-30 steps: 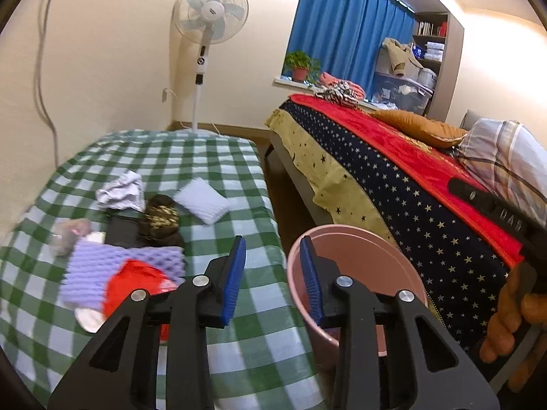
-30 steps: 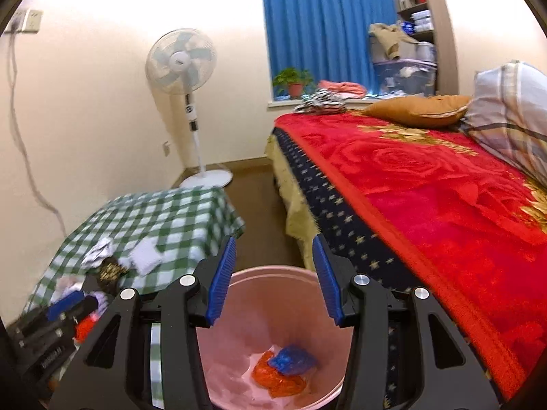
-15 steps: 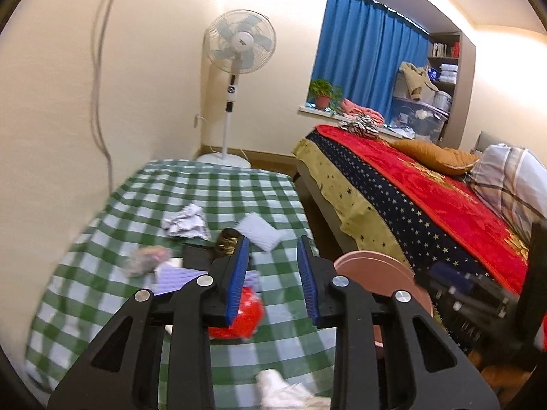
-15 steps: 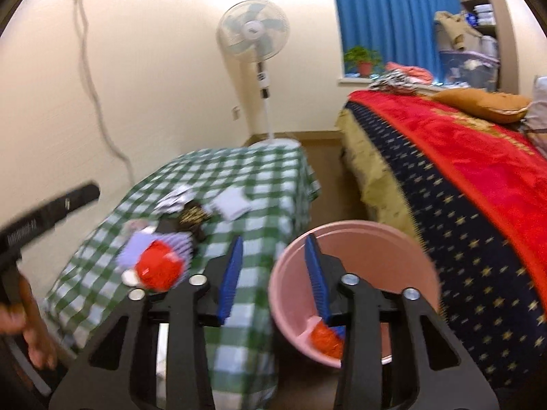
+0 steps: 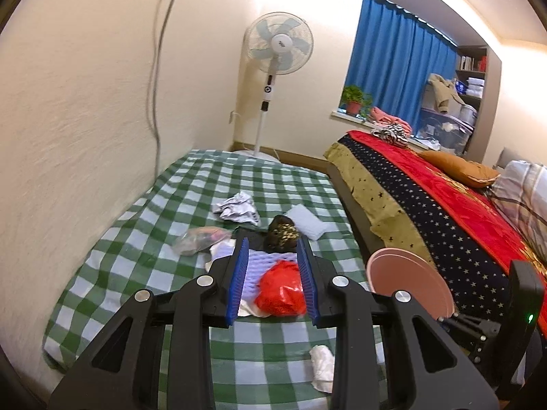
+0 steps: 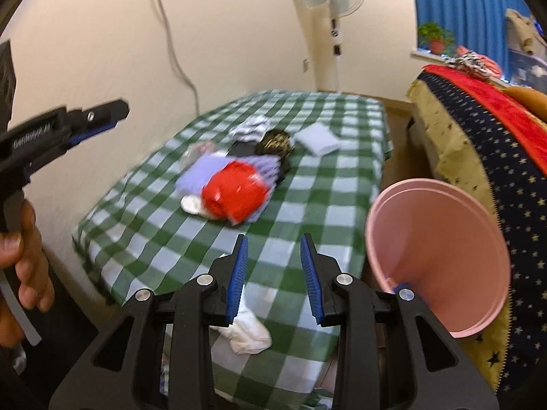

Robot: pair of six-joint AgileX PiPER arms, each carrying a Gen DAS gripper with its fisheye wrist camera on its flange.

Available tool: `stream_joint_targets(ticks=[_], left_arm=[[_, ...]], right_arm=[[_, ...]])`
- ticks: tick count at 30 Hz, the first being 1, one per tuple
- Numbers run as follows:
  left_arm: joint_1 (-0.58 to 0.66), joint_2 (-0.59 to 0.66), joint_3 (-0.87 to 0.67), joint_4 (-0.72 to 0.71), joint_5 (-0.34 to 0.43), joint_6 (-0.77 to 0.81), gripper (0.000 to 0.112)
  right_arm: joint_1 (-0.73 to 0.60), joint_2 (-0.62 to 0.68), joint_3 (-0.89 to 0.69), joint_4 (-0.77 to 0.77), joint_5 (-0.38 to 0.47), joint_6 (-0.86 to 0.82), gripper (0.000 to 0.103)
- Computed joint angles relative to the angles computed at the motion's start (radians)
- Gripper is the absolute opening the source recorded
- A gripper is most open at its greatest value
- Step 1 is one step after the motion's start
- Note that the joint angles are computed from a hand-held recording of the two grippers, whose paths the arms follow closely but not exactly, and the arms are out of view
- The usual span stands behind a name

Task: Collect trash
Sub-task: 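Grasp the white tissue with the right gripper while the left gripper approaches the red bag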

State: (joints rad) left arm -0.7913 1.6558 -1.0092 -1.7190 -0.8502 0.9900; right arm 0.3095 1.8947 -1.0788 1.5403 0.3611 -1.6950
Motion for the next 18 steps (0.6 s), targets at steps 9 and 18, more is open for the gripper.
stream_joint_targets(ticks=[9, 18], left_arm=[[0.026, -0.018, 0.05, 0.018, 0.012, -0.069, 0.029], [0.063, 0.029, 0.048, 0.026, 0.065, -0.112, 0.029]], right_arm=[[0.072, 0.126, -0.105, -0.4, 0.028, 0.348, 0.038], [0.076, 0.158, -0.147, -0.474, 0.072, 0.409, 0.013]])
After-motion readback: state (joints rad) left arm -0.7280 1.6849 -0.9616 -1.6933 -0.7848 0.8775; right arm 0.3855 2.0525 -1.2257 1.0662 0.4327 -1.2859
